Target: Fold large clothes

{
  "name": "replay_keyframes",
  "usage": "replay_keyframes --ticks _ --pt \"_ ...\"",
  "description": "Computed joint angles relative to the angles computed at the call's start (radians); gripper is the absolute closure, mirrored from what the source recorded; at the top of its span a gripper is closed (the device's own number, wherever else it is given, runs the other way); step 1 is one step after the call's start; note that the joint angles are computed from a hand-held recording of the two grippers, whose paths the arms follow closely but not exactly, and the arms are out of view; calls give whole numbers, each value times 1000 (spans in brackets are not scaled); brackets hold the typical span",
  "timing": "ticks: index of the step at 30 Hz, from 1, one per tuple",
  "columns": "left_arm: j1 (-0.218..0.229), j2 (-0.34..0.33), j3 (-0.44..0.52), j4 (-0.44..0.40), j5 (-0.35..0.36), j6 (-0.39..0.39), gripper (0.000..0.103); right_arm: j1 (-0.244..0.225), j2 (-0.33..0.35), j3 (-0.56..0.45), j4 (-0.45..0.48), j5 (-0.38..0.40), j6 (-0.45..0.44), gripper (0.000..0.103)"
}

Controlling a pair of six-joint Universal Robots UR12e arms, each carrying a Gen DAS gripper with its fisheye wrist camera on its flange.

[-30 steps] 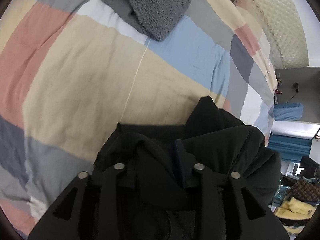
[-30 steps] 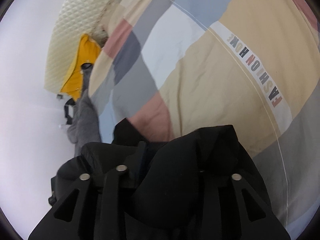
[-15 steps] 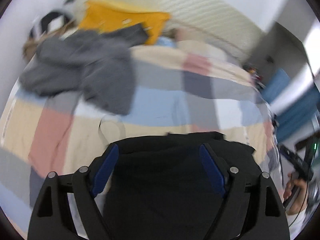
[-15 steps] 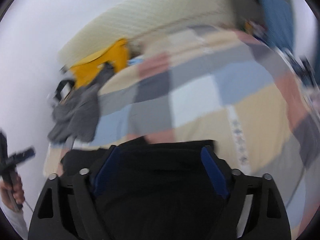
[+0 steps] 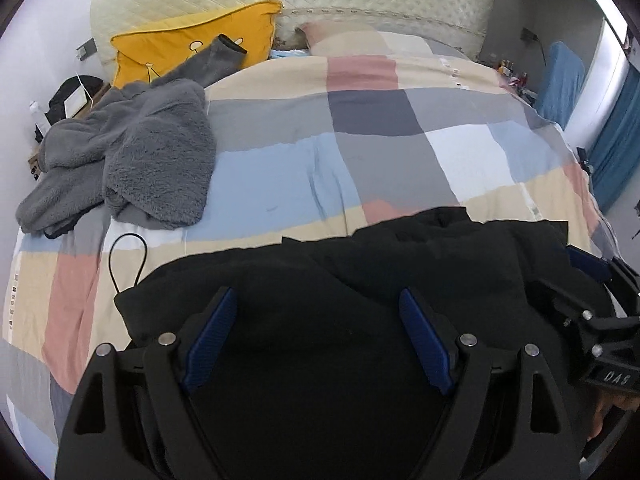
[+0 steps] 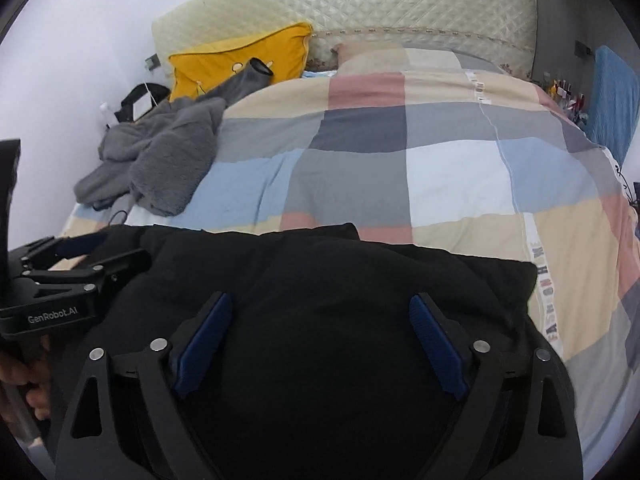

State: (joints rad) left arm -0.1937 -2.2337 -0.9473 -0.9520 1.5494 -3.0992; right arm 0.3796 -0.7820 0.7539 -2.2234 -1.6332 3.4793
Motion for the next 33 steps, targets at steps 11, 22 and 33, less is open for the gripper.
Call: replay_keyframes --ticks 11,22,33 --pt "-17 -52 30 25 137 27 20 17 78 -92 42 -94 3 4" --pt "-6 103 -226 315 172 224 20 16 -106 214 -189 -97 -96 5" --pt "51 192 -395 371 67 -17 18 -2 -189 398 -368 -63 -86 1"
